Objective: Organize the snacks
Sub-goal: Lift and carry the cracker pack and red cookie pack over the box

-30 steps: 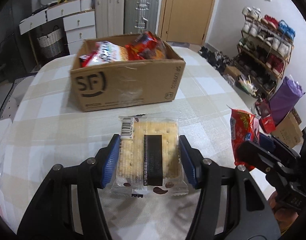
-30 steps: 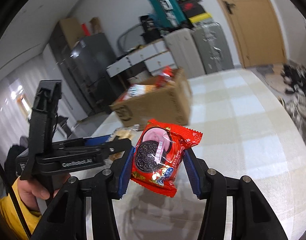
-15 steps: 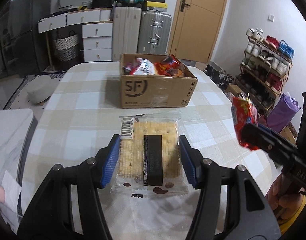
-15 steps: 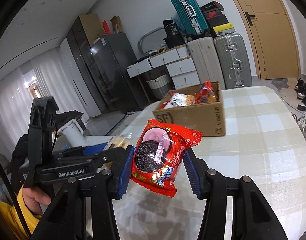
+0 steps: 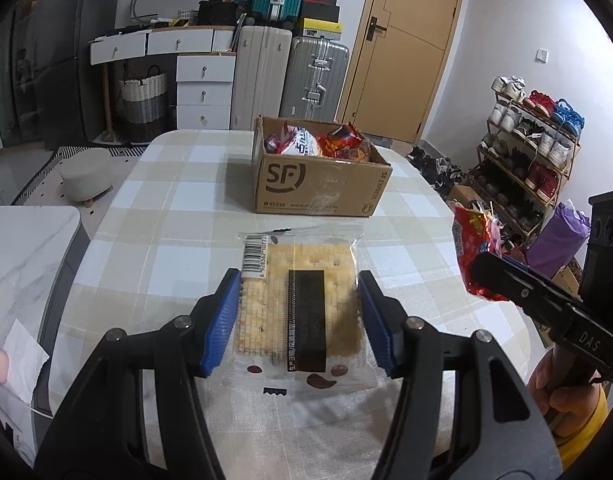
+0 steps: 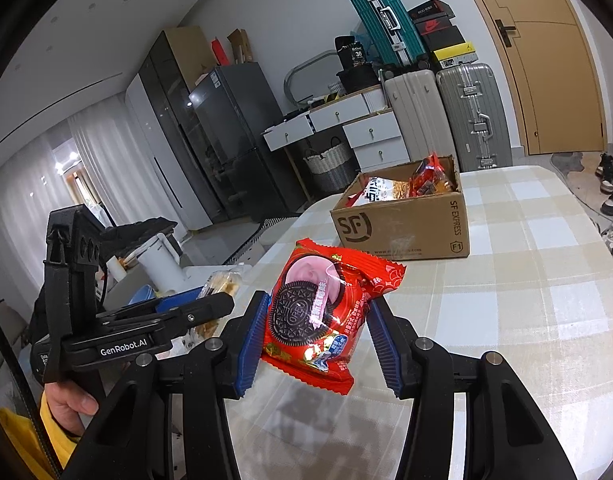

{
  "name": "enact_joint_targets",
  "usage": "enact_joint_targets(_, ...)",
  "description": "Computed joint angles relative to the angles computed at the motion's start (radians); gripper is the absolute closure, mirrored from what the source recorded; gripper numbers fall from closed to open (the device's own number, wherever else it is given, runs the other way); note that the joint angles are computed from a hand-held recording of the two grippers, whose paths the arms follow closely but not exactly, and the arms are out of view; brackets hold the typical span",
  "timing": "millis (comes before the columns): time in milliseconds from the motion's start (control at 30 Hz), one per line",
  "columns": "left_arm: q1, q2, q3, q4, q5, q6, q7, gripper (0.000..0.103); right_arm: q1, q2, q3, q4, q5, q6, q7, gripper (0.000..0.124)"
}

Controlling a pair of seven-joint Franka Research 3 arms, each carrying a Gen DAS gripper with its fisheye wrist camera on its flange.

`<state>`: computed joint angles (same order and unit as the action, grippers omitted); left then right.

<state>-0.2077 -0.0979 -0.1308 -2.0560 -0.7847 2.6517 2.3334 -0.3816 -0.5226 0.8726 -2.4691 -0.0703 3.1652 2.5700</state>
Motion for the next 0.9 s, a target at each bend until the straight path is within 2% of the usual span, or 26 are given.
enact_joint_targets(333,0.009,0.024,-0.002,0.094,-0.001,-0.047,0.025,0.048,-0.005,-0.005,-0.042,0.043,-0.014,0.005,-0.057,0.074)
enact_joint_targets(467,0.025,0.078,-0.019,0.178,0.056,-0.05,-0.019,0.048,-0.06,-0.007,-0.028,0.109,-0.067,-0.054,-0.096,0.074)
enact_joint_targets(567,0.043,0.136,-0.036,0.265,0.096,-0.077,-0.066,0.048,-0.067,0.027,-0.05,0.14,-0.101,-0.052,-0.115,0.074)
enact_joint_targets(700,0.062,0.228,-0.072,0.403,0.186,-0.098,-0.128,0.048,-0.025,0.13,-0.127,0.201,-0.126,-0.052,-0.153,0.074)
enact_joint_targets(800,0.07,0.331,-0.098,0.558,0.275,-0.152,-0.21,0.048,-0.024,0.197,-0.16,0.271,-0.178,-0.087,-0.165,0.074)
enact_joint_targets(900,0.052,0.457,-0.113,0.742,0.396,-0.195,-0.309,0.048,-0.009,0.284,-0.195,0.358,-0.22,-0.123,-0.178,0.074)
